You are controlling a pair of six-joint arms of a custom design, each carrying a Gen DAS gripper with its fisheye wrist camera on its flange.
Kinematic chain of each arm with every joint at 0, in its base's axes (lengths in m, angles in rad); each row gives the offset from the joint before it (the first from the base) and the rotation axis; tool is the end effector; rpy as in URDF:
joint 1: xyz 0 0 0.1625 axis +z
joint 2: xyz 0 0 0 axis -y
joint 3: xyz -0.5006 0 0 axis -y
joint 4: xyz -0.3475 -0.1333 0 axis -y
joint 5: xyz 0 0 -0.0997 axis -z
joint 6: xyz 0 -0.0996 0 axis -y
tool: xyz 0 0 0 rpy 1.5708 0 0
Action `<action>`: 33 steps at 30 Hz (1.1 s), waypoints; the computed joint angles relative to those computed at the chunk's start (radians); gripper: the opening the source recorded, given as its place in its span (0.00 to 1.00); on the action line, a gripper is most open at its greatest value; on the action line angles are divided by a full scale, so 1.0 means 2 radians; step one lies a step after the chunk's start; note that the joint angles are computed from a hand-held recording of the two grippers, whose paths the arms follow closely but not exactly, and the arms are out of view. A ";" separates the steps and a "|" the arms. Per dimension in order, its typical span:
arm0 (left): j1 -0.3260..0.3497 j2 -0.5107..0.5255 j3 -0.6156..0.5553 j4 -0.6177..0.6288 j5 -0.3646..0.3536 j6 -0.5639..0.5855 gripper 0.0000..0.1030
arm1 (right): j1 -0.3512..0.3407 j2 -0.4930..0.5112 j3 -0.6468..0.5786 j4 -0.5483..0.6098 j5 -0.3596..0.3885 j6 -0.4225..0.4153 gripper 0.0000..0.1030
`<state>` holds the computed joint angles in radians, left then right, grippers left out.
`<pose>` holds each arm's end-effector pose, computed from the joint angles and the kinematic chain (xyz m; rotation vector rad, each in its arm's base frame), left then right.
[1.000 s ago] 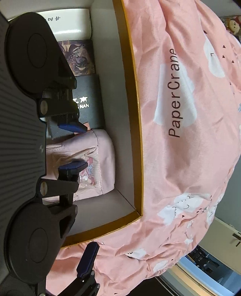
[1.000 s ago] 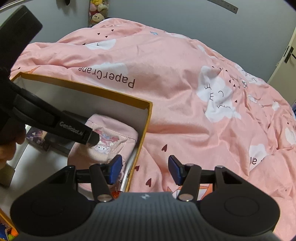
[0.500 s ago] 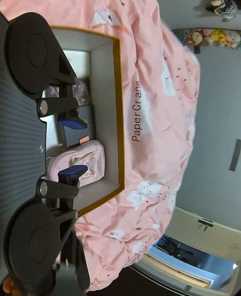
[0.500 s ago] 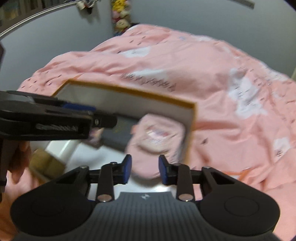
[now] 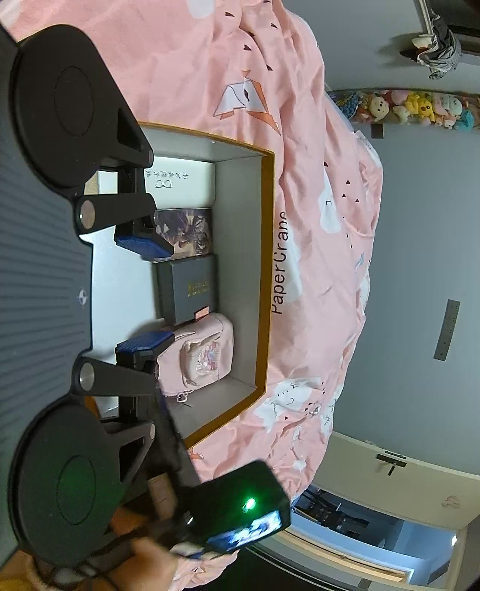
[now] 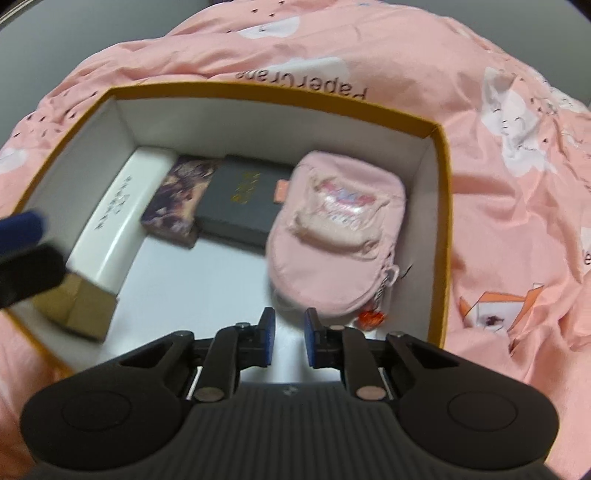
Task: Organize objects
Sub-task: 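Lower the pink pouch into the orange box and open left tool, then withdraw both tools from the orange box toward the plush toys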
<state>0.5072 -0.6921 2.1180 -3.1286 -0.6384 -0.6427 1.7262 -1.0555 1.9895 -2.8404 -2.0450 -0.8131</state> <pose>-0.3704 -0.4498 0.0924 0.4280 2.3894 -1.0251 0.1760 -0.5561 0.2679 1.1079 -2.3331 0.2123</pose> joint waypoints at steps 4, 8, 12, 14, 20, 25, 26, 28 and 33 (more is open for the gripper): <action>-0.001 -0.004 0.009 0.003 -0.010 -0.008 0.49 | 0.002 0.013 0.002 -0.050 -0.002 -0.014 0.11; -0.001 -0.010 0.015 0.003 -0.024 -0.019 0.48 | 0.000 0.021 -0.007 -0.057 0.000 -0.012 0.07; -0.008 -0.017 0.020 0.007 -0.020 -0.022 0.44 | 0.001 0.004 0.005 -0.055 0.013 -0.017 0.12; -0.014 -0.023 0.025 0.012 -0.021 -0.029 0.42 | 0.000 -0.016 0.017 -0.054 0.032 -0.021 0.12; -0.038 -0.037 0.040 0.038 -0.025 -0.052 0.35 | -0.011 -0.095 0.083 -0.080 0.112 -0.036 0.33; -0.058 -0.051 0.055 0.078 -0.026 -0.096 0.30 | -0.026 -0.150 0.135 -0.096 0.156 -0.043 0.40; -0.061 -0.053 0.058 0.084 -0.026 -0.102 0.29 | -0.029 -0.159 0.143 -0.095 0.161 -0.044 0.40; -0.066 -0.061 0.067 0.091 -0.032 -0.115 0.27 | -0.037 -0.176 0.158 -0.090 0.165 -0.040 0.42; -0.077 -0.085 0.095 0.102 -0.059 -0.146 0.23 | -0.049 -0.209 0.189 -0.064 0.155 -0.043 0.50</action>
